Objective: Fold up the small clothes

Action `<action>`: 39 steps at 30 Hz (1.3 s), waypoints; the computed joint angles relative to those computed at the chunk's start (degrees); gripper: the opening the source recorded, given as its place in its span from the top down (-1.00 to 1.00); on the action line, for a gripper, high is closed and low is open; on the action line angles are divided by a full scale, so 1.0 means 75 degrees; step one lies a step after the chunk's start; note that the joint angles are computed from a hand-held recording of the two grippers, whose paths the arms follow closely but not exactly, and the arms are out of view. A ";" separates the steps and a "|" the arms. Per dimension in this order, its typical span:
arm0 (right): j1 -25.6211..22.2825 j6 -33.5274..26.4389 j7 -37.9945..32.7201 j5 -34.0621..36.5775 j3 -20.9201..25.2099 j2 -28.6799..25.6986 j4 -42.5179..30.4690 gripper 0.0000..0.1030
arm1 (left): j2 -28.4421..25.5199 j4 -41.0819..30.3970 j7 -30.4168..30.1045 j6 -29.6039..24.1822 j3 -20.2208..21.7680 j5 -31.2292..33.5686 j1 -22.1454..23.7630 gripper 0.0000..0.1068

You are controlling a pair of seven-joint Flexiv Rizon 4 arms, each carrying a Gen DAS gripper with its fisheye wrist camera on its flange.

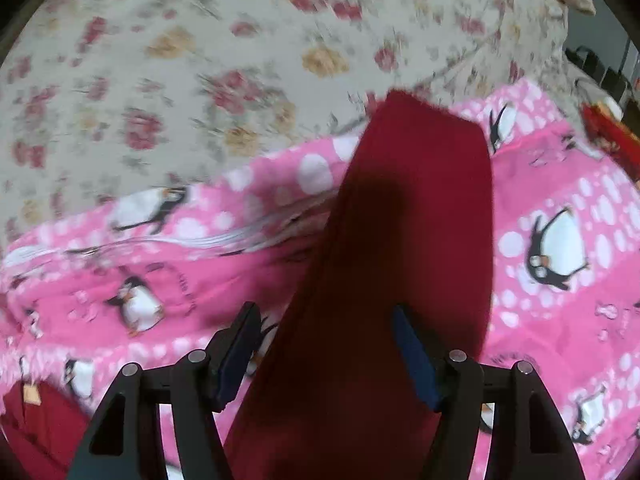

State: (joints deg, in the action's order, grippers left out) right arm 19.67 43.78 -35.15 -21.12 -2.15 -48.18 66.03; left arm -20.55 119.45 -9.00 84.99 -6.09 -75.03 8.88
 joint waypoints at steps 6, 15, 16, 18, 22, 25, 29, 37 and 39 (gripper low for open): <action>-0.0402 0.1075 -0.0102 0.0426 0.0252 0.0376 0.0666 0.85 | -0.0005 -0.0022 0.0200 -0.0088 -0.0023 -0.0187 -0.0001 -0.73; -0.1082 0.3944 -0.1431 0.1446 0.1375 0.2410 0.2987 0.85 | 0.0373 -0.0028 -0.0926 -0.1534 0.0544 0.0444 0.0215 -0.72; -0.1088 0.4002 -0.1750 0.1514 0.1540 0.2604 0.3065 0.85 | 0.0444 -0.0027 -0.1102 -0.1688 0.0588 0.0466 0.0275 -0.72; -0.1037 0.4206 -0.2399 0.1710 0.1894 0.2871 0.3148 0.85 | 0.0592 -0.0046 -0.1295 -0.1912 0.0669 0.0322 0.0398 -0.72; -0.0980 0.4270 -0.3922 0.2462 0.2942 0.2964 0.2826 0.85 | 0.0761 -0.0149 -0.1456 -0.1946 0.0864 0.0132 0.0537 -0.72; -0.0883 0.4240 -0.5041 0.3104 0.3797 0.2763 0.2506 0.85 | 0.0815 -0.0272 -0.1676 -0.2255 0.1000 0.0031 0.0720 -0.72; -0.0177 0.3881 -0.5636 0.3408 0.4009 0.2171 0.2311 0.84 | 0.0759 -0.0411 -0.2561 -0.3003 0.1233 0.0655 0.0989 -0.72; 0.0679 0.2812 -0.5346 0.3842 0.3237 0.2249 0.3036 0.11 | 0.0756 -0.0400 -0.2382 -0.2923 0.1059 0.1282 0.0918 -0.72; 0.0703 0.3100 -0.5287 0.3815 0.3028 0.2638 0.3519 0.10 | 0.0655 -0.0498 -0.2215 -0.2819 0.0932 0.1292 0.0828 -0.72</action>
State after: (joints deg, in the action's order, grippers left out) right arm 24.94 67.03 -74.80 7.49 20.56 -28.39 92.43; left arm -15.63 115.71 -25.61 63.85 0.89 -65.34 15.09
